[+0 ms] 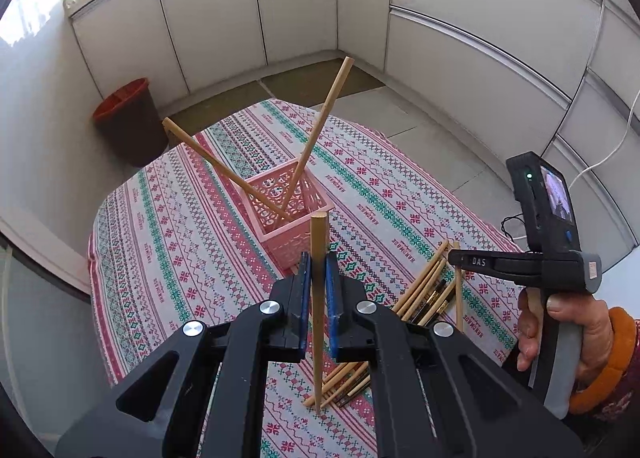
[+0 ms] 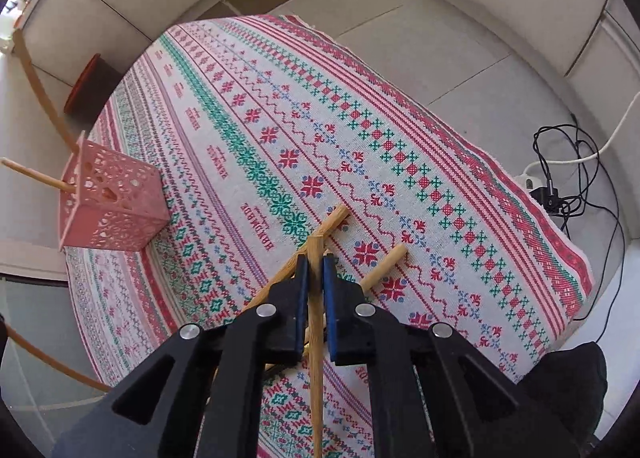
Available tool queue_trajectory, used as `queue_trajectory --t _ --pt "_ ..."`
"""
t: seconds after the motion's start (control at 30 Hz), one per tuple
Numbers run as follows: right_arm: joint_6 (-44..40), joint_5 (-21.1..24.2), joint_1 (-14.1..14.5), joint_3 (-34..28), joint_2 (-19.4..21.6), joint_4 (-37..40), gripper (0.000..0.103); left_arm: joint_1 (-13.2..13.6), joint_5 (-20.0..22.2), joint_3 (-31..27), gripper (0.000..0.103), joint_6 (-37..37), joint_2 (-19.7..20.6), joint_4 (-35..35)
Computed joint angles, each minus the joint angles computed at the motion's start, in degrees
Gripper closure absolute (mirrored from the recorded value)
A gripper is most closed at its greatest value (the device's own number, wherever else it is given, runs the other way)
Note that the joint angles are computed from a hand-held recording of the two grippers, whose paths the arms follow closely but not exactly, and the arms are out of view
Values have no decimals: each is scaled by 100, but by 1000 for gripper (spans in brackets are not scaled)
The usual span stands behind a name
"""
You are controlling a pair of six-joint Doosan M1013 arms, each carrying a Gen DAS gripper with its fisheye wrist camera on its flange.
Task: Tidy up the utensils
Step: 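Carry both chopsticks over the pink holder and open both tools to drop them in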
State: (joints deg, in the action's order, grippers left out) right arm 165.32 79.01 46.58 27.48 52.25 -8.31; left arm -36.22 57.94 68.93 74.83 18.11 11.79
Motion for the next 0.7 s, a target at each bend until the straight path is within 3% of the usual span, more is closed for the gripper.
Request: queue_trajectory --t 0.13,0.37,0.53,0.7 --pt "30 -754 193 684 -530 -497 95 21 -143 160 96 -200 -162 -13" --pt "-137 -1464 485 1171 -1052 -1120 95 -35 -580 584 96 -978 -586 194" --pt "-233 -1574 602 1187 -1253 -1445 96 -79 -745 614 96 -1406 -757 377" --pt "-457 -1600 614 752 -1221 -1755 96 -78 -676 303 96 -1545 -676 612"
